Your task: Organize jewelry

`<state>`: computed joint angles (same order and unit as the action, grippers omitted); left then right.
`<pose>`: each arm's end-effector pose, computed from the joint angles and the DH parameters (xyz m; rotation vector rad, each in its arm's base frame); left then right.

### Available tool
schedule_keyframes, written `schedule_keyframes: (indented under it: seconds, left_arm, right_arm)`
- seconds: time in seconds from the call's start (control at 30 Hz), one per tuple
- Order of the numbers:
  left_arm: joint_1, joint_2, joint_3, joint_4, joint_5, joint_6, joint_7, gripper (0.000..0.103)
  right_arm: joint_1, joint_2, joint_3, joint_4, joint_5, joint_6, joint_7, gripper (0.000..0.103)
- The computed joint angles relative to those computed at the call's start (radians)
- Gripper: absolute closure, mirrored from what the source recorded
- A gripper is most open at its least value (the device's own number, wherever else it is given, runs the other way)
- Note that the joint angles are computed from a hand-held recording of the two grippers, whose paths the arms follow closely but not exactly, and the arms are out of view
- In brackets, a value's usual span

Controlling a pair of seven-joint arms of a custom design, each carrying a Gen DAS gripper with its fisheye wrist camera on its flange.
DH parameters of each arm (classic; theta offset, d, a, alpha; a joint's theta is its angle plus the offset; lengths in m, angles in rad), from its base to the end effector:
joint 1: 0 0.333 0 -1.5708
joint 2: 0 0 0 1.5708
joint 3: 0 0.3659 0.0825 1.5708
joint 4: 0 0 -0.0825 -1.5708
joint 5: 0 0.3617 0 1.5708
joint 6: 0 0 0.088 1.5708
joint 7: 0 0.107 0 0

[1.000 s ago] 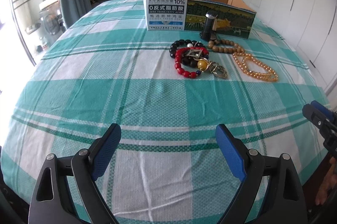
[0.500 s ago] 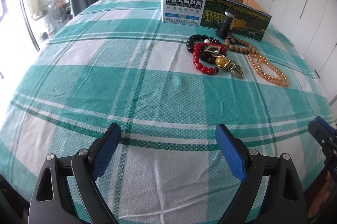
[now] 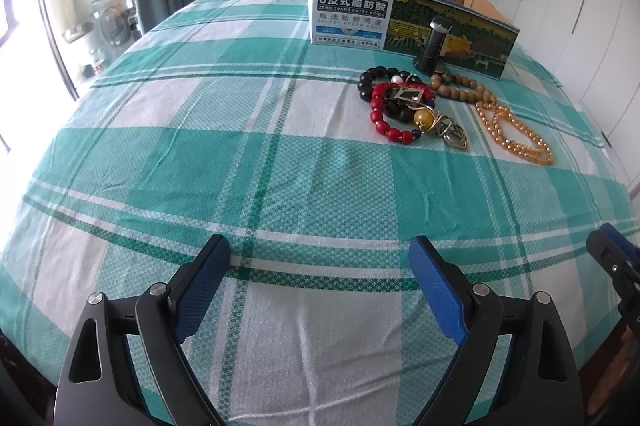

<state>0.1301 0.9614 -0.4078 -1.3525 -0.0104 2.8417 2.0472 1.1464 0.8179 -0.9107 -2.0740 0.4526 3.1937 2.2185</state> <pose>0.7952 -0.1081 0.2783 -1.4212 2.3476 -0.8374 0.6084 0.1935 0.2988 -1.2713 2.1620 -0.8401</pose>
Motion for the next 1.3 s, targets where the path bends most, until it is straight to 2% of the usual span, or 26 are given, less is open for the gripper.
schedule_keyframes:
  seconds: [0.37,0.7,0.9,1.0,1.07,1.13,1.2,1.3]
  left_arm:
    - [-0.002,-0.003,0.004,0.004,-0.003,-0.012,-0.008,0.011]
    - [0.001,0.005,-0.001,0.019,-0.010,-0.024,-0.002,0.011]
    - [-0.005,0.014,0.003,0.041,-0.016,-0.037,0.004,0.011]
    - [-0.016,0.030,0.013,0.084,-0.019,-0.062,-0.003,0.011]
    - [-0.028,0.044,0.024,0.125,-0.021,-0.086,-0.009,0.011]
    - [-0.038,0.055,0.036,0.157,-0.026,-0.095,-0.020,0.011]
    - [-0.040,0.065,0.039,0.181,-0.035,-0.101,-0.029,0.011]
    - [-0.044,0.075,0.051,0.202,-0.041,-0.111,-0.045,0.011]
  right_arm:
    - [0.006,-0.001,-0.002,-0.011,0.015,0.015,0.000,0.053]
    - [-0.039,-0.025,0.051,-0.004,0.030,0.031,-0.042,0.053]
    - [-0.146,-0.066,0.167,0.041,0.003,0.057,-0.129,0.053]
    - [-0.256,-0.097,0.278,0.086,-0.024,0.069,-0.202,0.053]
    - [-0.363,-0.115,0.383,0.133,-0.058,0.066,-0.268,0.053]
    - [-0.459,-0.115,0.472,0.195,-0.093,0.038,-0.327,0.053]
    - [-0.538,-0.096,0.536,0.277,-0.134,-0.022,-0.372,0.053]
    - [-0.624,-0.041,0.596,0.416,-0.201,-0.107,-0.408,0.053]
